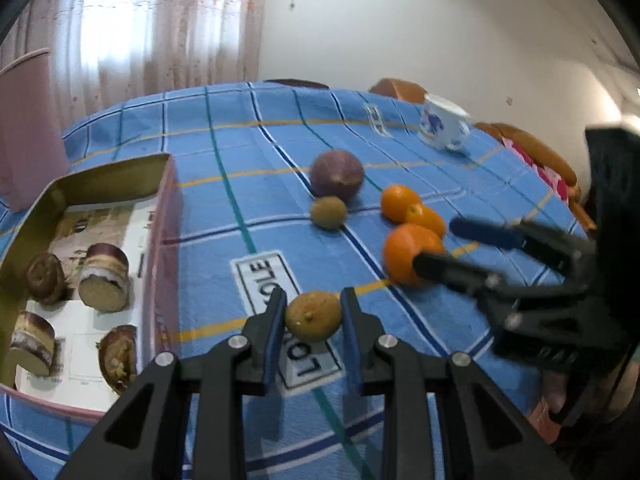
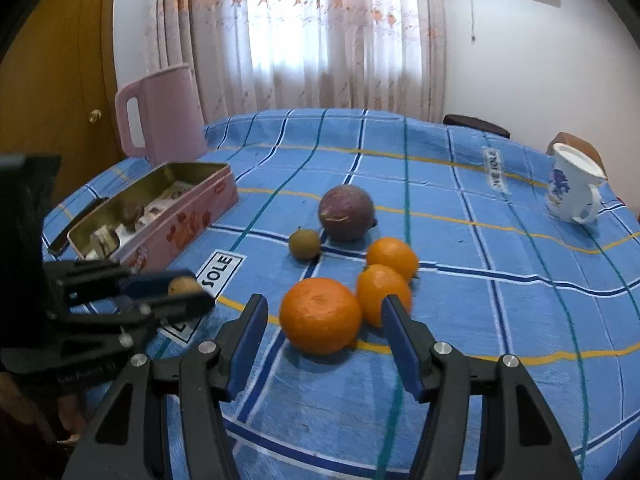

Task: Organize fruits
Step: 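Grasp a large orange with the right tool while the left tool holds the kiwi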

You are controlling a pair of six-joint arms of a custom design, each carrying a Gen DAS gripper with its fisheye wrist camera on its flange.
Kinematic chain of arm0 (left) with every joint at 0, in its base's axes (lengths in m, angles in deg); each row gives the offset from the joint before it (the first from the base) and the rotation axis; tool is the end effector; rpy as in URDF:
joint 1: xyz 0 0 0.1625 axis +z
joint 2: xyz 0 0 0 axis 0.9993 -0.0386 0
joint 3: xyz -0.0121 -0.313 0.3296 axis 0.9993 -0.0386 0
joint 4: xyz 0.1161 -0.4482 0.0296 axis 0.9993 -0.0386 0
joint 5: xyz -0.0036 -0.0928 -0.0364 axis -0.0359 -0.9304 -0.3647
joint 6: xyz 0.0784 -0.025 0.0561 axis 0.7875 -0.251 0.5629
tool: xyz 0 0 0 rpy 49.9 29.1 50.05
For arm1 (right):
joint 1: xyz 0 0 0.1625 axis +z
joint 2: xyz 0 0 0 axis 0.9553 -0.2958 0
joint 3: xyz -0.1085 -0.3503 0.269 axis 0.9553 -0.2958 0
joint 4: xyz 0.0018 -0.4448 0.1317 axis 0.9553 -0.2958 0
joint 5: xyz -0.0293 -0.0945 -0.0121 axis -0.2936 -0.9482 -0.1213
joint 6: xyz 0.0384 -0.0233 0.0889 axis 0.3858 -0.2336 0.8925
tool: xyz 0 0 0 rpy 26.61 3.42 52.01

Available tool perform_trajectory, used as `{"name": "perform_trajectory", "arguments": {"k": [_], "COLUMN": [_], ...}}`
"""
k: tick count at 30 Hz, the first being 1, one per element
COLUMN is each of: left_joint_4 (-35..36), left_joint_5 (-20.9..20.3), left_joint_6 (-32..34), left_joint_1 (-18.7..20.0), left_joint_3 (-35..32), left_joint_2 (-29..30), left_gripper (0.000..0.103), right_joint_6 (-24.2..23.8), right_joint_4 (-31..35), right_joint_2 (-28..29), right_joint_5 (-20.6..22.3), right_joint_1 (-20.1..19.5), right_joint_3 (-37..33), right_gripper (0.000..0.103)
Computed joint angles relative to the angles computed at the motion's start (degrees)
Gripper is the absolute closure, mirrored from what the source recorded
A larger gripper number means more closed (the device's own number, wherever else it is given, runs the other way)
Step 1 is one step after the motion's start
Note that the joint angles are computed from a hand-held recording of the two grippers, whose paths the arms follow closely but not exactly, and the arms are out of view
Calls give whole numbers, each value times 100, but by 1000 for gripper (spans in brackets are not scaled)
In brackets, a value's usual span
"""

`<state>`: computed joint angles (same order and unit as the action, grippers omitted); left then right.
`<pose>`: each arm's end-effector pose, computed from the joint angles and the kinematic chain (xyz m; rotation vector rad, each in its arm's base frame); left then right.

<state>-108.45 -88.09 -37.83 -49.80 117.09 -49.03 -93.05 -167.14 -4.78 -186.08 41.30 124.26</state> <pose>-0.0914 -0.3202 0.1743 0.7849 2.4776 -0.8470 0.2283 -0.3136 0.0279 0.8012 -2.3140 0.8897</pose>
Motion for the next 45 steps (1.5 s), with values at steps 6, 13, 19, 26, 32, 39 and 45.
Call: {"name": "perform_trajectory", "arguments": {"k": [6, 13, 19, 26, 32, 39, 45], "left_joint_4": [-389, -907, -981, -1190, -1526, -1792, -1968], "left_joint_5": [36, 1, -29, 24, 144, 224, 272], "left_joint_6": [129, 283, 302, 350, 462, 531, 576], "left_joint_1": [-18, 165, 152, 84, -54, -144, -190], "left_joint_3": [-29, -133, -94, -16, 92, 179, 226], "left_joint_2": [146, 584, 558, 564, 617, 623, 653], "left_gripper": [74, 74, 74, 74, 74, 74, 74], "right_joint_6": [94, -268, -241, -429, -411, -540, -696], "right_joint_4": [304, -176, 252, 229, -114, -756, -1185], "right_joint_2": [35, 188, 146, 291, 201, 285, 378], "right_joint_5": [-116, 72, -133, -438, 50, 464, 716], "right_joint_1": [-2, 9, 54, 187, 28, -55, -88], "right_joint_3": [-104, -87, -217, -319, -124, 21, 103], "right_gripper": [43, 54, 52, 54, 55, 55, 55]}}
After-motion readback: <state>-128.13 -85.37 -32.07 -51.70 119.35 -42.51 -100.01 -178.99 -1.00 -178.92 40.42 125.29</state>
